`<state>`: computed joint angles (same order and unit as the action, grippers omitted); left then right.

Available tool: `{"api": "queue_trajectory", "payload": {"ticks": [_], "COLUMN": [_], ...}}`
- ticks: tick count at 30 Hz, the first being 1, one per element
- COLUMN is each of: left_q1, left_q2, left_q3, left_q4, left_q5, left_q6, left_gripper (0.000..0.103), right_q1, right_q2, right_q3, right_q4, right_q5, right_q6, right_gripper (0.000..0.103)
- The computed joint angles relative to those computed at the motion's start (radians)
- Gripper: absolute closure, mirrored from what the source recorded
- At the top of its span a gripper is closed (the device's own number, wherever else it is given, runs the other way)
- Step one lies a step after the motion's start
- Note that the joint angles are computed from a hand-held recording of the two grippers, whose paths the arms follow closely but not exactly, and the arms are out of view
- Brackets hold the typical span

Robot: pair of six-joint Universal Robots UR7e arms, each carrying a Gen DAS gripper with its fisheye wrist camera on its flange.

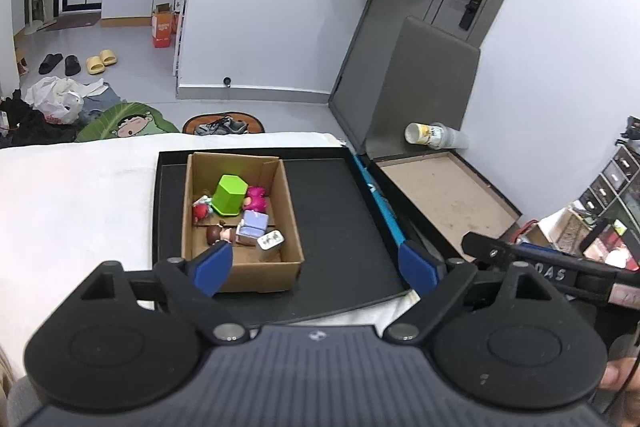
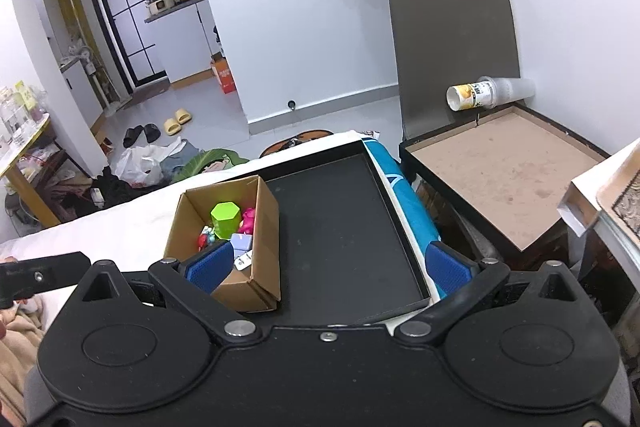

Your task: Organize rigid objects

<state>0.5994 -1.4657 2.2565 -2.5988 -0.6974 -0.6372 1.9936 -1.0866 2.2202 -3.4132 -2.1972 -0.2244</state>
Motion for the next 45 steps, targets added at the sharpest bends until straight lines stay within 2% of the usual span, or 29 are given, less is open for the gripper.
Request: {"api": "queue_trajectory", "payload": {"ticks": [6, 11, 21, 26, 38, 45], "left_q1": [-0.058, -0.102, -0.137, -0.124, -0.119, -0.107], "left_q2": [-0.021, -0.047, -0.075, -0.078, -0.069, -0.078], "left_q3": [0.016, 0.044, 0.070, 0.079, 0.077, 0.090], "left_q4": [0.029, 0.036, 0.111, 0.117, 0.188, 0.143], "left_q5": [0.032, 0.046, 0.057, 0.039, 0.068, 0.039], "left_q6": [-0.080, -0.093, -0.132, -0.142, -0.174, -0.162], "left_gripper": [0.011, 0.011, 0.011, 0.011, 0.011, 0.011], "right_q1": [0.027, 0.037, 0.059, 0.064, 0.069, 0.076], "right_q2": [-0.021, -0.039, -0.051, -0.049, -0.021, -0.017], "right_q3": [0.029, 0.049, 0.070, 0.073, 0.074, 0.075], "right_q4": [-0.022, -0.035, -0.033, -0.032, -0.022, -0.030], "right_q5": [-0.031, -0.049, -0.079, -0.083, -0.112, -0.121], "right_q6": [-0.004, 0.008, 0.002, -0.002, 0.012, -0.001], "right_gripper": [0.000, 0.000, 0.000, 0.000, 0.000, 0.000]}}
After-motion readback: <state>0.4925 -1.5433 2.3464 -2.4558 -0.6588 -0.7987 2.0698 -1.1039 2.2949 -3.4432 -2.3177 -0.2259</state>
